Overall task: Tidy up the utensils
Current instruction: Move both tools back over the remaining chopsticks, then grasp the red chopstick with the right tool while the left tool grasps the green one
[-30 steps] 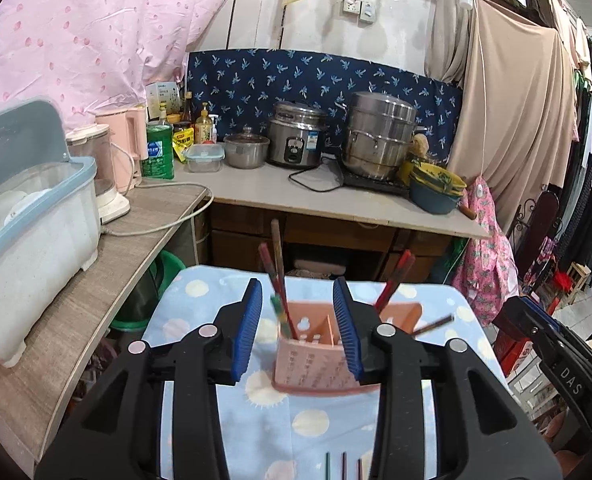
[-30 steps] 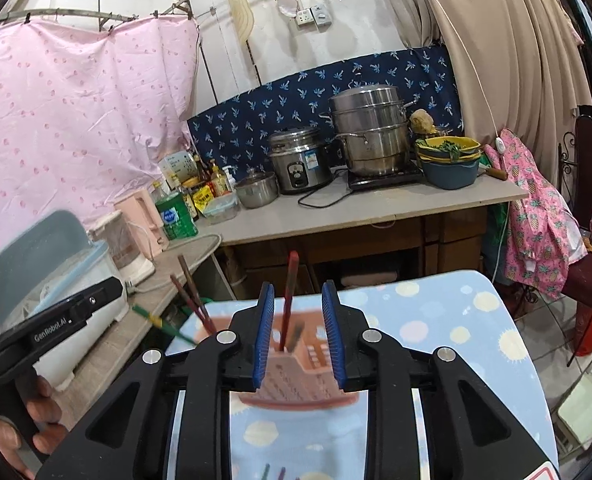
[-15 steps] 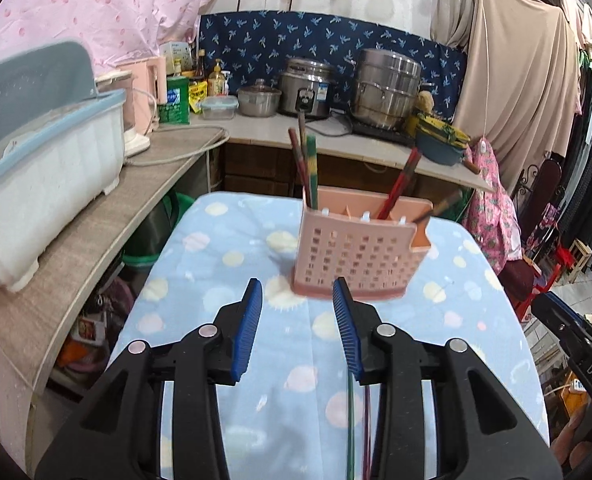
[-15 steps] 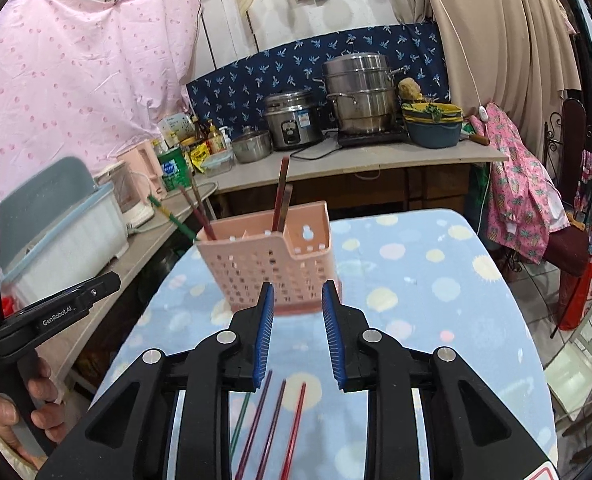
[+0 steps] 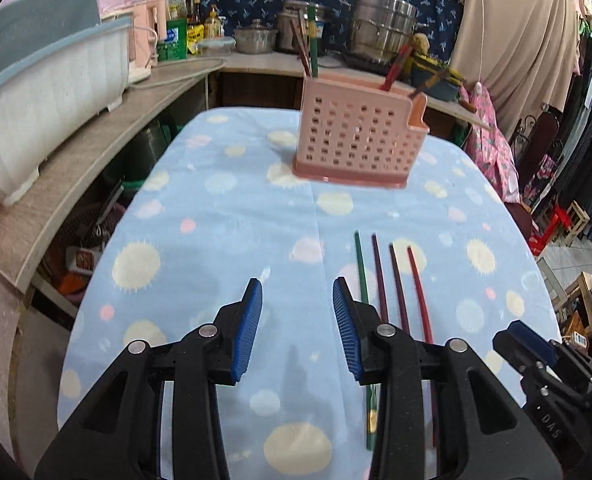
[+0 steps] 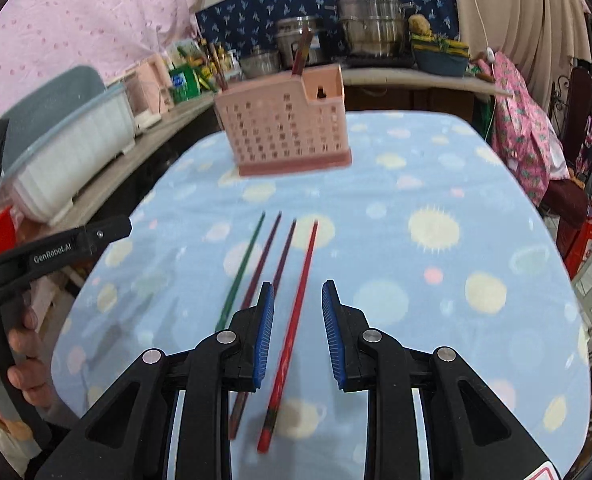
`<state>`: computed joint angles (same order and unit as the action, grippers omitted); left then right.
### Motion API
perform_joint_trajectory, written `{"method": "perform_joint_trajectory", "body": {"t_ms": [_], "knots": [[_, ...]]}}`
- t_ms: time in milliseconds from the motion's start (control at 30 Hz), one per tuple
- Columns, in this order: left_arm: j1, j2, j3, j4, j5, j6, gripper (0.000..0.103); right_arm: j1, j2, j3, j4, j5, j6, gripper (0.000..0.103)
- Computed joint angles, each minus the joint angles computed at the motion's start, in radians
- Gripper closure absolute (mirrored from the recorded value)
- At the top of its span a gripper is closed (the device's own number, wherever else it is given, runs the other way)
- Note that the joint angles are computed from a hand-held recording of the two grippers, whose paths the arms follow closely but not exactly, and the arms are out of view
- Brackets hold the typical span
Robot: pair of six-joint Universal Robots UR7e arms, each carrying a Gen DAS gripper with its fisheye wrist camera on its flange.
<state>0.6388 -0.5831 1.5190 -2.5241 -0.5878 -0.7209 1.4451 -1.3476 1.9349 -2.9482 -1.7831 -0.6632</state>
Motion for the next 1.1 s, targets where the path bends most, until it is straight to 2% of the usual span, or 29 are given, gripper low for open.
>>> {"method": "perform_joint_trajectory", "body": {"t_ms": [433, 567, 733, 833, 1100], "knots": [[-0.007, -0.012, 0.087, 0.095, -0.102, -0.140, 0.067, -0.045, -0.034, 0.118, 0.005, -0.046, -0.029, 0.078], [-0.009, -0.012, 0.095, 0.104, -0.110, -0.150, 0.058, -0.046, -0.032, 0.136, -0.003, -0.048, -0.043, 0.078], [-0.013, -0.010, 0.096, 0.109, -0.112, -0.148, 0.056, -0.047, -0.021, 0.143, -0.014, -0.050, -0.050, 0.078], [-0.015, -0.009, 0.096, 0.114, -0.109, -0.152, 0.050, -0.046, -0.013, 0.145, -0.020, -0.056, -0.056, 0.078], [-0.016, -0.002, 0.093, 0.122, -0.121, -0.149, 0.048, -0.048, 0.000, 0.157, -0.069, -0.069, -0.091, 0.082]]}}
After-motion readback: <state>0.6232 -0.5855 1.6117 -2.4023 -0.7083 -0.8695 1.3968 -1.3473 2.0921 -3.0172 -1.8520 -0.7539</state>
